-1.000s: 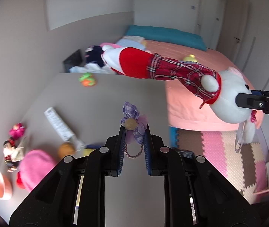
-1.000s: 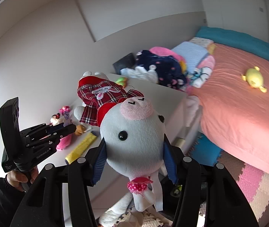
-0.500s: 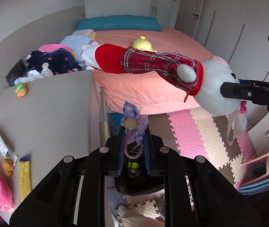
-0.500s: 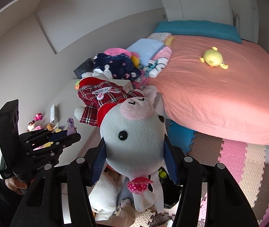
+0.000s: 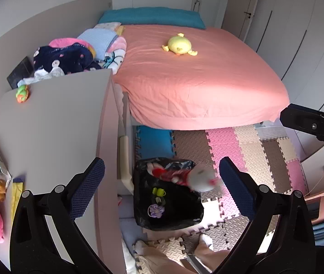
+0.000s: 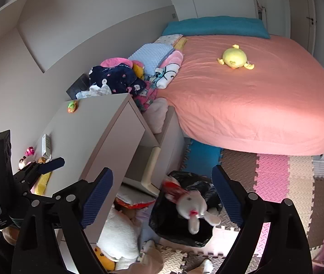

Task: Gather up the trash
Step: 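Carry the pouch and bunny to the trash bag and release both, then grasp the pink round pouch with the left gripper while the right grasps the yellow wrapper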

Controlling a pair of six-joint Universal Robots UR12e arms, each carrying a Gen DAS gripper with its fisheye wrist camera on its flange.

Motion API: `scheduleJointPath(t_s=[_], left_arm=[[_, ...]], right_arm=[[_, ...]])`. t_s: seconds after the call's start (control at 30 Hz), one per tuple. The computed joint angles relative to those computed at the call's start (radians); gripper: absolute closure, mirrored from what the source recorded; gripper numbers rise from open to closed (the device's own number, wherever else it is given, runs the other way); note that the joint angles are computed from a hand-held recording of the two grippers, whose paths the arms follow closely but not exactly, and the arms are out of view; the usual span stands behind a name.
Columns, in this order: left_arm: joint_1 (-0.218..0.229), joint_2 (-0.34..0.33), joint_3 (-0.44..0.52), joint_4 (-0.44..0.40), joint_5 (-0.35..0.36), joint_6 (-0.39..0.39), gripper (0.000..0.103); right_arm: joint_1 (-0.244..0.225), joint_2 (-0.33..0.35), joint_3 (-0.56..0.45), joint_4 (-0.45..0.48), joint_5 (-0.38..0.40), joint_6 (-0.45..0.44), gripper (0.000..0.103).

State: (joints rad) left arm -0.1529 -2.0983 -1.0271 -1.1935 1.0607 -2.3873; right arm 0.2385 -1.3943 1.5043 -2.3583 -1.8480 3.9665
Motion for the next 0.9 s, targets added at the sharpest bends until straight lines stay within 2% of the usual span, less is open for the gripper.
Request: scheduleJointPath(t_s=[0.13, 0.4, 0.9], left_arm=[[0.004, 0.0, 0.0, 0.005, 0.012, -0.005, 0.006], [0.024, 0.014, -0.018, 0.005, -0.005, -0.012, 0.006], [0.089, -0.005, 0.009, 0.041, 0.052, -0.168, 0.006]], right_arm=[[-0.01, 0.003, 0.003, -0.013, 0.045, -0.003, 0.015], [-0.011, 0.026, -0.023, -0.013, 0.075, -0.014, 0.015], [0.009, 0.136, -0.165, 0.038, 0.198, -0.126, 0.015]])
